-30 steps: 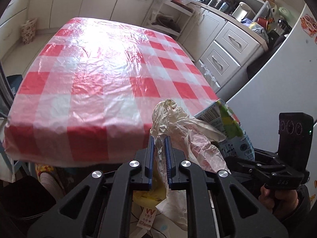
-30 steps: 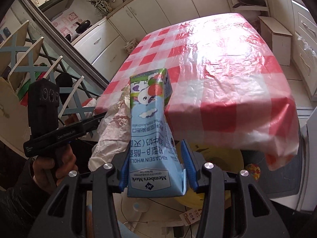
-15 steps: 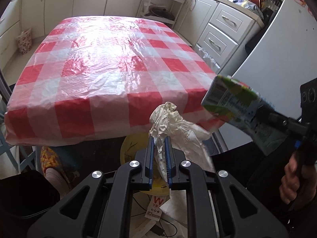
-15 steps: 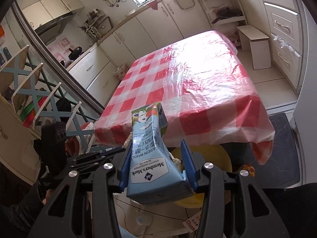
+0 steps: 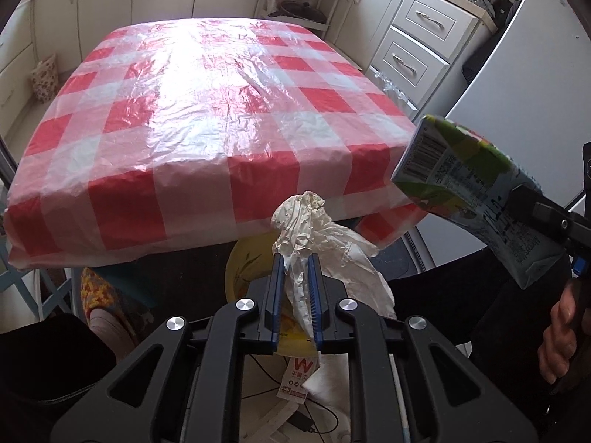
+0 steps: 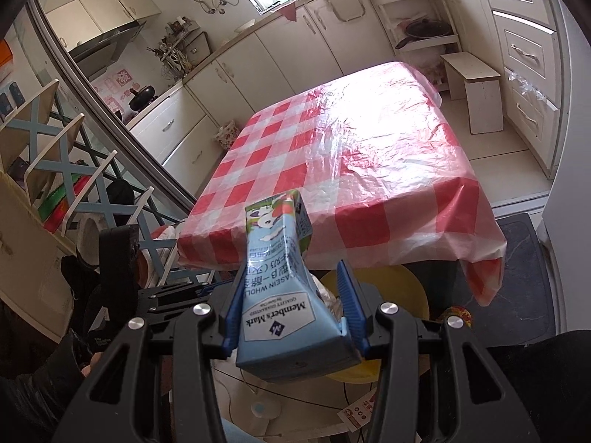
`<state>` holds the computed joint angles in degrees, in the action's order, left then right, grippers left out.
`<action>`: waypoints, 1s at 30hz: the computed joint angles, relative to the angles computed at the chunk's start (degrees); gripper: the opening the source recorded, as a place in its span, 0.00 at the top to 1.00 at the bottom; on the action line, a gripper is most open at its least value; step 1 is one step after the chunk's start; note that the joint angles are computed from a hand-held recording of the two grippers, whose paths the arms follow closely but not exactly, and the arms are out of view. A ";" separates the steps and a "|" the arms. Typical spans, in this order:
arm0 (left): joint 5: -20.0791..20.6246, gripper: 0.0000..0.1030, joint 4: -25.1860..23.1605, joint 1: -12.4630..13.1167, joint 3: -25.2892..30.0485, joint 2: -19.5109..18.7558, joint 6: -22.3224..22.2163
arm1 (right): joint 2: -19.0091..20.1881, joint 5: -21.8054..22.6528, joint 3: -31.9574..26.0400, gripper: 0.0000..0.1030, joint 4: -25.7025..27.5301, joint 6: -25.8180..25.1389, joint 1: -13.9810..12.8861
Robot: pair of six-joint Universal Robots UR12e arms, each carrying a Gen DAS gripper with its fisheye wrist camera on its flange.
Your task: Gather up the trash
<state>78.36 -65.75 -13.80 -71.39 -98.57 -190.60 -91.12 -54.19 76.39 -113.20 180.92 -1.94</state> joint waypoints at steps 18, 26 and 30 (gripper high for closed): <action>12.25 0.54 15.70 2.61 -3.84 4.13 -12.52 | 0.04 -2.66 -1.15 0.55 5.19 -3.47 1.49; 14.05 0.50 18.16 5.20 -5.22 5.72 -19.51 | 1.79 -8.02 -3.98 0.55 12.05 -7.82 4.04; 14.84 0.48 19.71 5.27 -5.50 6.05 -19.12 | 2.80 -9.44 -5.13 0.55 14.47 -8.18 4.51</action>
<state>93.20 -46.05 -8.53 -76.89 -92.52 -209.71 -88.33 -63.63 71.27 -98.73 172.74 2.57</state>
